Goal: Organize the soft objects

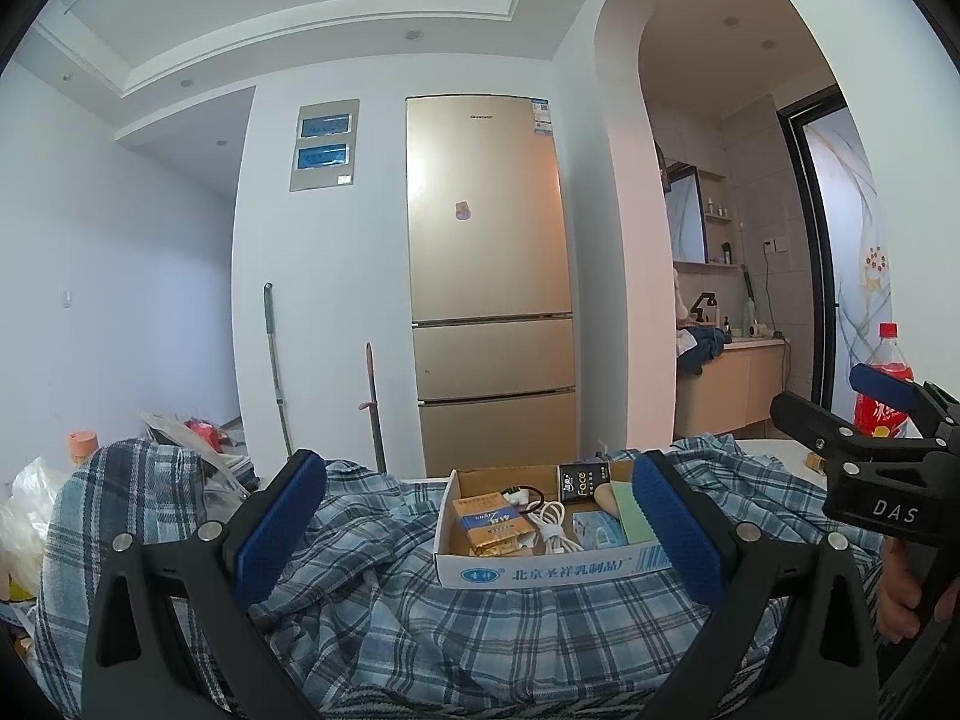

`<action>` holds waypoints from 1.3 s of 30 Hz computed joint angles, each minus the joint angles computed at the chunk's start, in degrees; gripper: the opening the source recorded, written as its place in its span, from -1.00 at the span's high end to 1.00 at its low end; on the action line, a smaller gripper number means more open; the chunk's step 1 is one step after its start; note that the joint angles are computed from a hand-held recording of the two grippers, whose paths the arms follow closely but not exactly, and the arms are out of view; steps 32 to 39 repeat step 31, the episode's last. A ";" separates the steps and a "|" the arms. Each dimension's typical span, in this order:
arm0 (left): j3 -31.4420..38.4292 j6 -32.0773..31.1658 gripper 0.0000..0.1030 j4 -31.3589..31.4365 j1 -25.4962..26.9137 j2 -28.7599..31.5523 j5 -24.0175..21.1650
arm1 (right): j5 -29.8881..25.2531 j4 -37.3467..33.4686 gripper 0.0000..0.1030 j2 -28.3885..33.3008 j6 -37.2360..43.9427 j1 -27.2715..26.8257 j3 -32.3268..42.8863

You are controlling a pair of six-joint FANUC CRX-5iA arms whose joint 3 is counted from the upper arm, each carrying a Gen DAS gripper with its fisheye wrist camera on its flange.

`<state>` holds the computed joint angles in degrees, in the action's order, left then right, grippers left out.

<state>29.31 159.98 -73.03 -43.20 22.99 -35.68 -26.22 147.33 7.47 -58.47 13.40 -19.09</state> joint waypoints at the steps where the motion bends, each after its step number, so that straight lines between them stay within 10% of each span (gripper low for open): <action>1: 0.20 -0.67 -1.00 0.46 0.05 0.13 -0.12 | 0.05 -0.47 -0.99 0.09 0.45 0.08 0.06; 39: 0.75 -1.81 -1.00 1.23 0.28 0.52 -0.05 | 1.09 1.61 -0.99 -0.05 -1.62 -0.49 0.40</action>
